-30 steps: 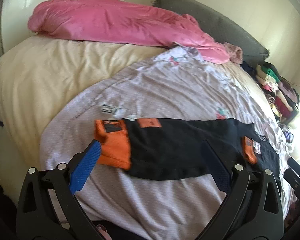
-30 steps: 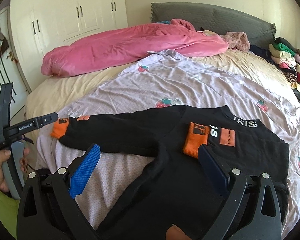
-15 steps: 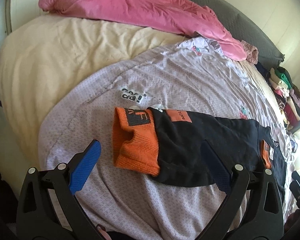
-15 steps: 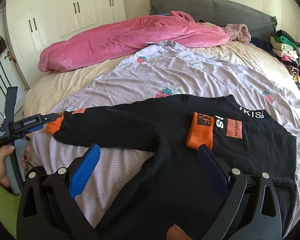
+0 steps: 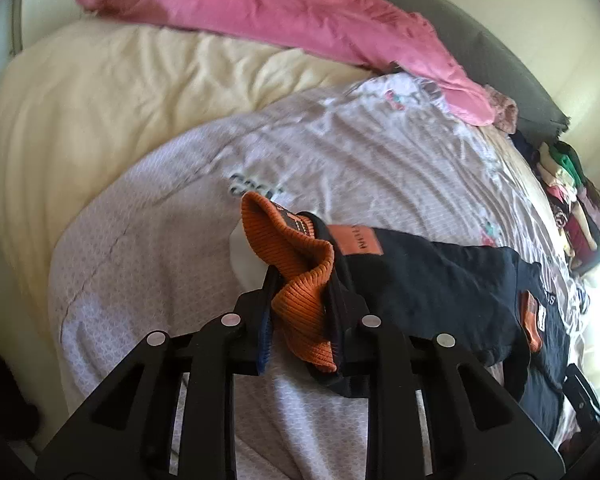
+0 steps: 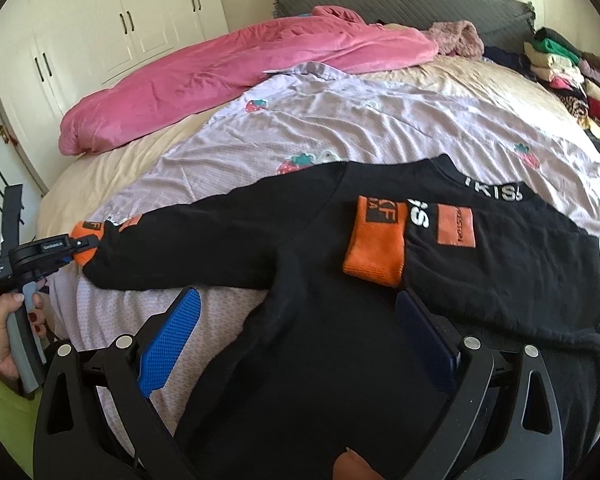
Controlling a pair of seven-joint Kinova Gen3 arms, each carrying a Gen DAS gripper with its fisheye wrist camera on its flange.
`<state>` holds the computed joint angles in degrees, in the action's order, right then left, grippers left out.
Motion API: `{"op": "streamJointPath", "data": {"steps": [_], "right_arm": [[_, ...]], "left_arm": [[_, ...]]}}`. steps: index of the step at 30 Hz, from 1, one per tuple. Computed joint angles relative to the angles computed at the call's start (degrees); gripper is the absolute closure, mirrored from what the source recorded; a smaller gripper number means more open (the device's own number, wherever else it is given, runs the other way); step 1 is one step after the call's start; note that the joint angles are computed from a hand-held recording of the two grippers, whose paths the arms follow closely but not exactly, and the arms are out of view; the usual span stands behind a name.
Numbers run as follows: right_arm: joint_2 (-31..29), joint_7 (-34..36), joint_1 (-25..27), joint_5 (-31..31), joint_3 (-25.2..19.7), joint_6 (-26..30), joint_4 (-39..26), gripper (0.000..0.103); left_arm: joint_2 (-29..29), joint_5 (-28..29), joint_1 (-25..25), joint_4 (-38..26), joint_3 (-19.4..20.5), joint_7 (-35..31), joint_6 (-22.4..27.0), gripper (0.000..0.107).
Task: Fold small clothes
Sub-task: 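Close the left gripper on the other orange cuff and lift it, then lay the sleeve across the shirt body and open the left gripper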
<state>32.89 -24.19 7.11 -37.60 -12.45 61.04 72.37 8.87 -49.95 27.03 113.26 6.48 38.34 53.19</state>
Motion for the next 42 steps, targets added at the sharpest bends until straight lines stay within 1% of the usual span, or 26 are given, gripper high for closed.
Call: {"op": "streamJointPath", "data": {"steps": [3, 6, 10, 12, 17, 20, 23, 25, 32, 38, 40, 41, 42], "right_arm": [[0.4, -0.4, 0.3, -0.1, 0.2, 0.5, -0.5, 0.005], [0.6, -0.5, 0.8, -0.4, 0.2, 1.0, -0.9, 0.005], [1.0, -0.7, 1.8, -0.8, 0.3, 1.6, -1.8, 0.005], [1.3, -0.9, 2.5, -1.2, 0.4, 2.0, -2.5, 0.005], [2.4, -2.9, 3.6, -1.6, 1.0, 2.3, -4.6, 0.005], [2.9, -4.7, 4.1, -1.4, 1.3, 2.0, -5.9, 0.005], [3.3, -6.7, 4.4, -0.4, 2.0, 0.5, -6.8, 0.005], [3.8, -8.7, 4.5, 0.8, 2.6, -0.2, -8.1, 0.005], [5.9, -14.7, 6.5, 3.0, 3.0, -1.7, -12.1, 0.005], [6.3, -17.5, 7.2, 5.3, 3.0, -3.5, -13.0, 0.005], [6.1, -18.1, 7.0, 6.0, 3.0, -4.3, -12.7, 0.005], [6.1, -18.4, 6.9, 6.5, 3.0, -4.6, -12.6, 0.005], [6.1, -18.7, 6.7, 7.0, 3.0, -4.8, -12.6, 0.005]], "left_arm": [[0.5, -1.9, 0.9, -1.3, 0.4, -0.9, 1.4, 0.096], [0.3, -4.6, 1.9, -1.9, 0.6, -0.1, 1.3, 0.097], [0.9, -7.3, 2.9, -4.5, 1.0, -0.6, 1.9, 0.097], [1.4, -8.8, 3.2, -6.2, 0.9, -1.6, 1.2, 0.097], [4.5, -9.9, 4.1, -12.2, 0.1, -7.0, 0.6, 0.097], [6.5, -10.0, 4.4, -16.1, -1.1, -11.2, -1.8, 0.097], [9.2, -9.3, 5.2, -20.6, -2.3, -16.1, -3.1, 0.097], [11.2, -8.5, 5.4, -23.8, -2.8, -19.9, -4.8, 0.097], [17.7, -2.5, 4.4, -33.1, -3.6, -32.8, -11.0, 0.097], [20.7, 2.7, 3.6, -35.4, -4.6, -39.4, -17.7, 0.097], [21.3, 4.3, 3.5, -35.1, -5.3, -40.4, -20.3, 0.094], [21.3, 5.3, 3.6, -35.0, -5.6, -41.0, -21.4, 0.085], [21.5, 6.7, 2.7, -34.6, -5.1, -42.2, -23.5, 0.073]]}}
